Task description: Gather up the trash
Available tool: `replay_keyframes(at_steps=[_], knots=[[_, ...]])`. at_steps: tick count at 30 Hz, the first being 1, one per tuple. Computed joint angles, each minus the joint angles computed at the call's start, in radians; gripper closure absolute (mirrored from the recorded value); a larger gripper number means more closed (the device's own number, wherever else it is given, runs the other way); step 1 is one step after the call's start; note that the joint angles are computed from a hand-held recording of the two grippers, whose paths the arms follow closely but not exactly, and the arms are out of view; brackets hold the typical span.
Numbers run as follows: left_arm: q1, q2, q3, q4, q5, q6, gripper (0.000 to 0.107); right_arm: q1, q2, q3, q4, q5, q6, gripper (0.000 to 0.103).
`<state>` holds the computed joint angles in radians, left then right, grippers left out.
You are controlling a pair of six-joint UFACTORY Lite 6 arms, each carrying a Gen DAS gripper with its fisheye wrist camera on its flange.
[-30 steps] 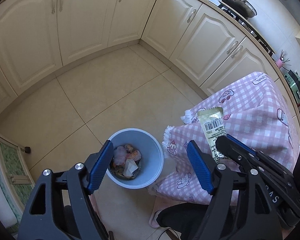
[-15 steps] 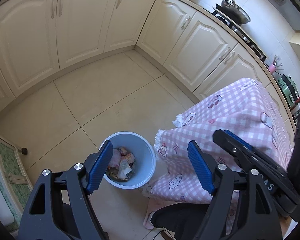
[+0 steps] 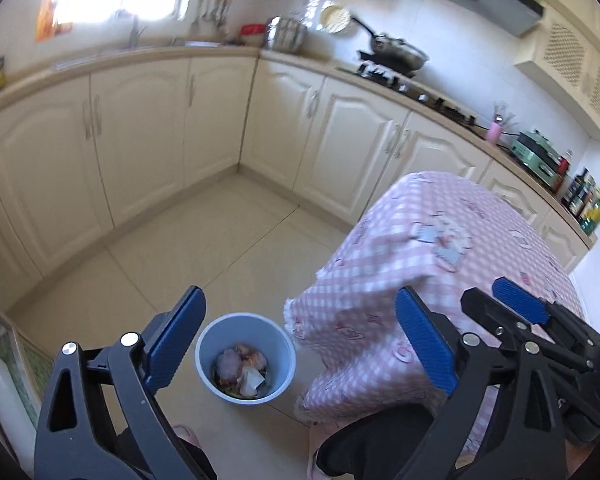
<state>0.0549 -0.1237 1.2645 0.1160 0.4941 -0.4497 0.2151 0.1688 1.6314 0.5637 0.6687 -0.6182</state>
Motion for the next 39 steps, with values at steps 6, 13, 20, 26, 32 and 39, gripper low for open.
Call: replay_keyframes(at_steps=[6,13,20,26,32,39], knots=[[-0.179,-0.119,-0.008,0.283,0.071,-0.277,0.012,-0.169,-0.204,-0.136,0.114,0.024,-0.123,0.04],[-0.437,-0.21,0.008,0.597,0.224,-0.545,0.012,-0.379,-0.383,-0.228,0.265,0.122,-0.242,0.03],[-0.717,-0.241,0.047,0.834,0.445,-0.734,0.012,-0.614,-0.526,-0.277,0.404,0.278,-0.364,0.023],[-0.978,-0.262,0.085,0.993,0.659,-0.851,0.012,-0.899,-0.633,-0.305,0.553,0.469,-0.498,0.018],[-1.2,-0.243,0.135,1.154,0.841,-0.916,0.012,-1.212,-0.661,-0.316,0.707,0.702,-0.624,0.016],[-1.26,-0.197,0.166,1.211,0.89,-0.951,0.012,-1.438,-0.661,-0.338,0.817,0.839,-0.707,0.013]])
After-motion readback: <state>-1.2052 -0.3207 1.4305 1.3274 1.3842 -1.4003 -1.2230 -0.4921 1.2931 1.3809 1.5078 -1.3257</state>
